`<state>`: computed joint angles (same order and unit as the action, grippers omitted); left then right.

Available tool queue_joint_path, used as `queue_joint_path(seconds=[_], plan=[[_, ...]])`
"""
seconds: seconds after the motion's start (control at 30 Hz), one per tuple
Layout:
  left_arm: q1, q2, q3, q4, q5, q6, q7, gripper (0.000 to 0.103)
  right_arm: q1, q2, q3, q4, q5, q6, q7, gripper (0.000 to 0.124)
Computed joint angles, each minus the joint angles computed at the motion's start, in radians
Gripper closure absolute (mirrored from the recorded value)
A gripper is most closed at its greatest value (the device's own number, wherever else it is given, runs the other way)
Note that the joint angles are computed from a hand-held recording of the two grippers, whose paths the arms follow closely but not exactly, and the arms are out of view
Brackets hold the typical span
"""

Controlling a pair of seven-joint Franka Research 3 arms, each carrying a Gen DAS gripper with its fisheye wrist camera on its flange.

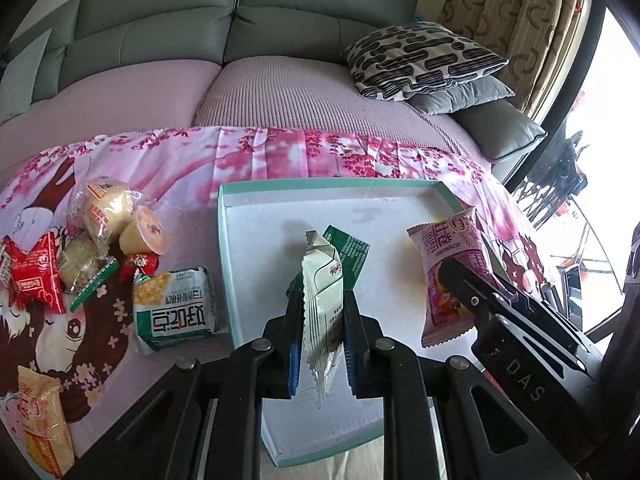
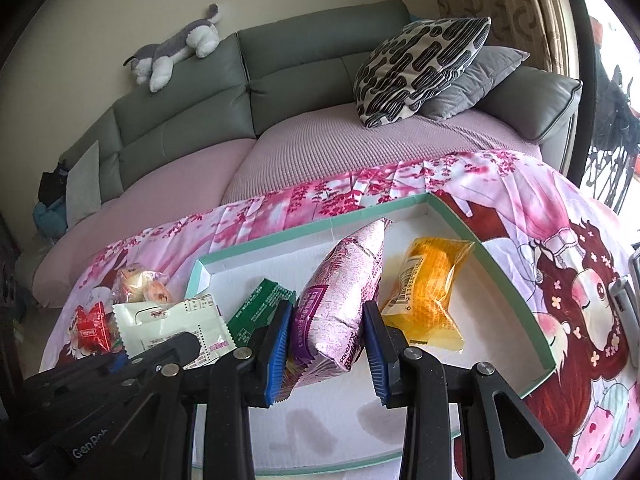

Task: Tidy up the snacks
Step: 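Carry the white packet and pink bag over the tray, then open both tools to release the white packet and pink bag into the tray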

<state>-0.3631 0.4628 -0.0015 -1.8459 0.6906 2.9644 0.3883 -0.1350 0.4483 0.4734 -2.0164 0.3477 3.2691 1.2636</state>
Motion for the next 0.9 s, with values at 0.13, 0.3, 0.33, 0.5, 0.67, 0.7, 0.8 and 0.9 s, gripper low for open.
queue_joint_path(seconds=[0.13, 0.3, 0.33, 0.5, 0.67, 0.7, 0.8, 0.9], plan=[[0.021, 0.023, -0.02, 0.016, -0.035, -0.002, 0.026, 0.084, 0.055, 0.01, -0.059, 0.02, 0.009, -0.03, 0.008, 0.086], [0.029, 0.04, -0.023, 0.023, -0.071, 0.019, 0.051, 0.084, 0.11, 0.019, -0.115, 0.04, 0.034, -0.055, 0.0, 0.086], [0.03, 0.042, -0.024, 0.023, -0.078, 0.022, 0.056, 0.084, 0.127, 0.021, -0.133, 0.044, 0.039, -0.06, 0.001, 0.086], [0.033, 0.061, -0.023, 0.038, -0.114, 0.04, 0.081, 0.084, 0.176, 0.025, -0.186, 0.057, 0.061, -0.078, -0.003, 0.086], [0.027, 0.088, -0.015, 0.074, -0.14, 0.04, 0.106, 0.084, 0.193, 0.024, -0.205, 0.061, 0.079, -0.082, -0.011, 0.086], [0.028, 0.094, -0.017, 0.082, -0.146, 0.038, 0.113, 0.084, 0.195, 0.025, -0.209, 0.062, 0.082, -0.082, -0.012, 0.086], [0.04, 0.115, -0.032, 0.106, -0.171, 0.033, 0.142, 0.084, 0.205, 0.025, -0.218, 0.063, 0.088, -0.082, -0.012, 0.085], [0.029, 0.115, -0.025, 0.118, -0.182, 0.002, 0.152, 0.082, 0.215, 0.024, -0.23, 0.064, 0.093, -0.082, -0.008, 0.084]])
